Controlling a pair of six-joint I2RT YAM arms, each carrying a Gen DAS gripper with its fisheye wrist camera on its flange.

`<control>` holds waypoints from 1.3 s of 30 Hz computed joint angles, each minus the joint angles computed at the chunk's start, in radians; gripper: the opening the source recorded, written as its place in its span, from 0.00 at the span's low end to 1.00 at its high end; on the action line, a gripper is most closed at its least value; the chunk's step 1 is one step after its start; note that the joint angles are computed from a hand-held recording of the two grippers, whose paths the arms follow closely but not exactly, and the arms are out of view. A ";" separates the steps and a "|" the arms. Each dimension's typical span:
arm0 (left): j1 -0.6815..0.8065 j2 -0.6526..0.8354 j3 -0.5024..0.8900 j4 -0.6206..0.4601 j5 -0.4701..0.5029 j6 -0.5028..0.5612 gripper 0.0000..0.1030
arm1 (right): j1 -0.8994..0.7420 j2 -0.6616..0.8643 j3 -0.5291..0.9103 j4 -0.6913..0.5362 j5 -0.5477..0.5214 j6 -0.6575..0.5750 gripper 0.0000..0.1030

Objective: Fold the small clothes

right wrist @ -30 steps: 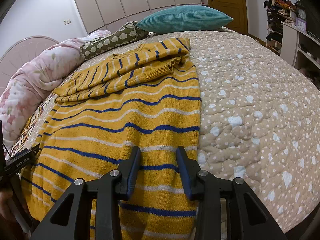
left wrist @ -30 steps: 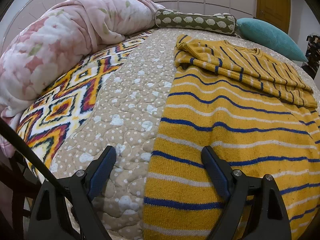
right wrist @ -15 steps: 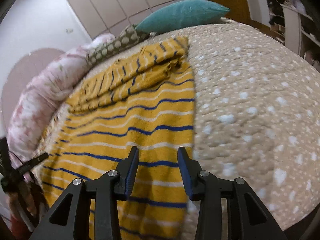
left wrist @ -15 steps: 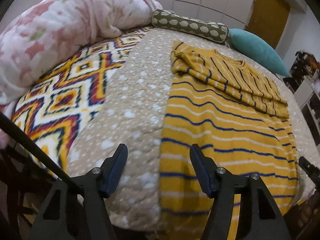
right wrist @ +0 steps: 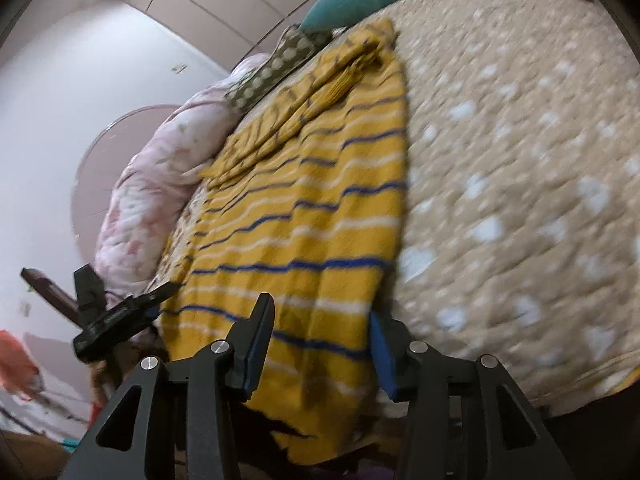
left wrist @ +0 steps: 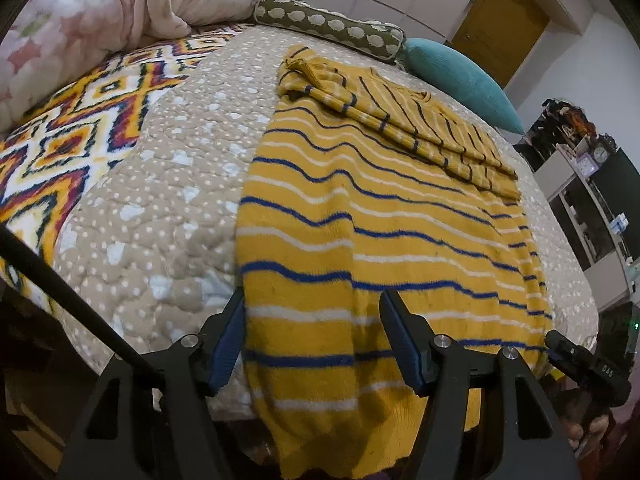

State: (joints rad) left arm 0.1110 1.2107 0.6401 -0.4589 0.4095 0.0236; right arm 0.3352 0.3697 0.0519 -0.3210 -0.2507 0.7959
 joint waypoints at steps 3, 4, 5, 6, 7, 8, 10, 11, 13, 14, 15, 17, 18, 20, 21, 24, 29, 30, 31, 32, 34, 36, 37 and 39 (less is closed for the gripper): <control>-0.012 -0.023 -0.024 0.003 0.007 -0.003 0.69 | 0.061 0.038 -0.002 0.041 0.040 0.028 0.49; -0.023 -0.040 -0.040 0.005 0.000 -0.005 0.69 | 0.079 0.055 0.004 0.046 0.051 0.032 0.49; -0.050 -0.067 -0.061 0.010 -0.029 -0.002 0.69 | 0.107 0.061 0.011 0.040 0.073 0.042 0.49; -0.075 -0.091 -0.076 0.010 -0.057 -0.002 0.69 | 0.140 0.087 0.019 0.049 0.096 0.053 0.49; -0.093 -0.104 -0.081 0.005 -0.079 0.002 0.64 | 0.195 0.142 0.030 0.080 0.137 0.071 0.49; -0.102 -0.115 -0.084 -0.001 -0.089 0.003 0.56 | 0.217 0.171 0.036 0.094 0.151 0.076 0.49; -0.104 -0.136 -0.079 -0.028 -0.105 0.011 0.19 | 0.298 0.233 0.051 0.111 0.207 0.104 0.49; -0.093 -0.138 -0.076 -0.034 -0.098 0.012 0.14 | 0.328 0.269 0.062 0.121 0.230 0.108 0.47; -0.025 -0.133 -0.054 -0.075 -0.017 0.034 0.09 | 0.374 0.347 0.097 0.124 0.267 0.105 0.24; 0.000 -0.138 -0.046 -0.093 0.008 0.040 0.09 | 0.396 0.389 0.124 0.112 0.288 0.098 0.18; 0.033 -0.148 -0.027 -0.126 0.043 0.055 0.08 | 0.425 0.416 0.156 0.086 0.321 0.091 0.16; 0.058 -0.175 0.005 -0.165 0.072 0.065 0.08 | 0.470 0.375 0.193 0.027 0.374 0.084 0.14; 0.059 -0.185 0.019 -0.178 0.076 0.063 0.08 | 0.487 0.348 0.206 -0.003 0.397 0.078 0.14; 0.062 -0.184 0.083 -0.204 0.103 0.056 0.08 | 0.500 0.297 0.260 -0.072 0.435 0.044 0.13; 0.052 -0.175 0.114 -0.204 0.106 0.045 0.08 | 0.488 0.288 0.284 -0.085 0.431 0.026 0.13; -0.007 -0.107 0.217 -0.172 0.072 -0.006 0.08 | 0.343 0.249 0.357 -0.092 0.317 -0.084 0.13; -0.130 0.125 0.438 -0.048 -0.081 -0.082 0.08 | 0.066 0.466 0.517 0.045 0.152 -0.252 0.13; -0.154 0.193 0.497 -0.032 -0.119 -0.086 0.08 | 0.019 0.528 0.551 0.077 0.125 -0.267 0.13; -0.169 0.236 0.535 -0.026 -0.143 -0.089 0.08 | -0.032 0.594 0.585 0.116 0.084 -0.276 0.13; -0.188 0.307 0.598 -0.019 -0.179 -0.092 0.08 | -0.061 0.636 0.612 0.133 0.062 -0.280 0.13; -0.210 0.428 0.709 -0.022 -0.223 -0.101 0.08 | -0.123 0.771 0.688 0.180 0.031 -0.285 0.13; -0.221 0.583 0.861 -0.055 -0.247 -0.124 0.08 | -0.188 0.921 0.766 0.227 -0.021 -0.279 0.13; -0.224 0.628 0.905 -0.070 -0.251 -0.132 0.08 | -0.213 0.961 0.794 0.229 -0.040 -0.279 0.13; -0.220 0.793 1.081 -0.150 -0.239 -0.156 0.08 | -0.257 1.095 0.870 0.250 -0.074 -0.267 0.13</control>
State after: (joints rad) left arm -0.1088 2.0035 1.7215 -0.6088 0.1705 -0.1326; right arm 0.0782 1.4646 0.9217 -0.0713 -0.3250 0.5288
